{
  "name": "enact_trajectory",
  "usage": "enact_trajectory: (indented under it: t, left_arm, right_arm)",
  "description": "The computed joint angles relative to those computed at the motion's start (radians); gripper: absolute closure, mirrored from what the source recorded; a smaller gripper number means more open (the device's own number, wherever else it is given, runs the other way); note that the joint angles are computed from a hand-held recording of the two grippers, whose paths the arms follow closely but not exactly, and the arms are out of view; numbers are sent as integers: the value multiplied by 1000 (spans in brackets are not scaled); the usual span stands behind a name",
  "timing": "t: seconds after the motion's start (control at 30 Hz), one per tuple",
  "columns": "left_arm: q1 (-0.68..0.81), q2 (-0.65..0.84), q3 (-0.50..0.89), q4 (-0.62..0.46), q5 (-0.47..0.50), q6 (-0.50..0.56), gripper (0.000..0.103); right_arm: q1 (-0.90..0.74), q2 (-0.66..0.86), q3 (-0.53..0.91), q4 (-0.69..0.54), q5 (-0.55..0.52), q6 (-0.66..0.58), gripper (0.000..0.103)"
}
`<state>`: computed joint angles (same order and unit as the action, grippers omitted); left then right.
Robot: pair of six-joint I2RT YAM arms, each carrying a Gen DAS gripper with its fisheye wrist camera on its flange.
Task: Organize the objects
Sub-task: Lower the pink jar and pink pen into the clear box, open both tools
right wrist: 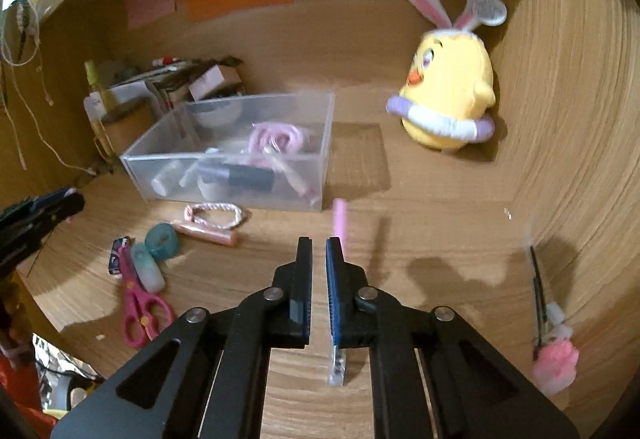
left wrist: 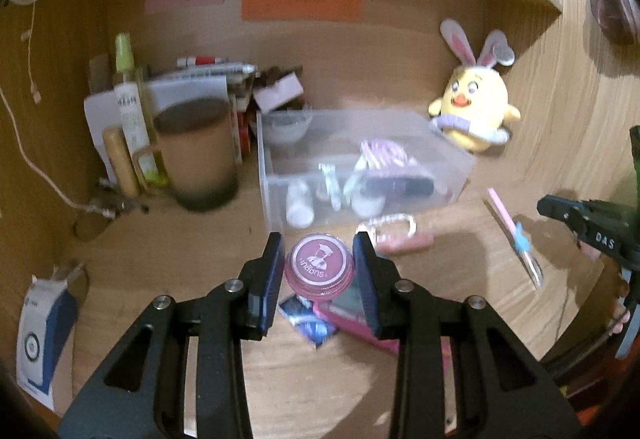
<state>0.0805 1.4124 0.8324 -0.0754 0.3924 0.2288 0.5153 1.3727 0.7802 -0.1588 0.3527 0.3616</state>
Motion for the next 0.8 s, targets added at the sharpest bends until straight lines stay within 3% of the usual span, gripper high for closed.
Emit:
enact_trajectory:
  t: [0.2, 0.37, 0.53, 0.63, 0.7, 0.8]
  left_arm:
    - [-22, 41, 51, -2, -16, -3, 68]
    - [-37, 97, 91, -17, -43, 5, 68]
    - [-43, 144, 126, -30, -59, 9, 68]
    - [-43, 177, 159, -44, -56, 1, 68]
    - [-45, 200, 186, -56, -56, -6, 68]
    - [-47, 232, 222, -74, -58, -12, 68]
  right_arm:
    - [-51, 63, 24, -26, -60, -20, 94]
    - [-120, 158, 25, -21, -36, -27, 74]
    - [-223, 224, 28, 6, -210, -27, 74]
    - [-205, 249, 42, 21, -174, -50, 74]
    - [-188, 263, 54, 23, -150, -56, 87]
    - [-181, 270, 63, 25, -152, -57, 92]
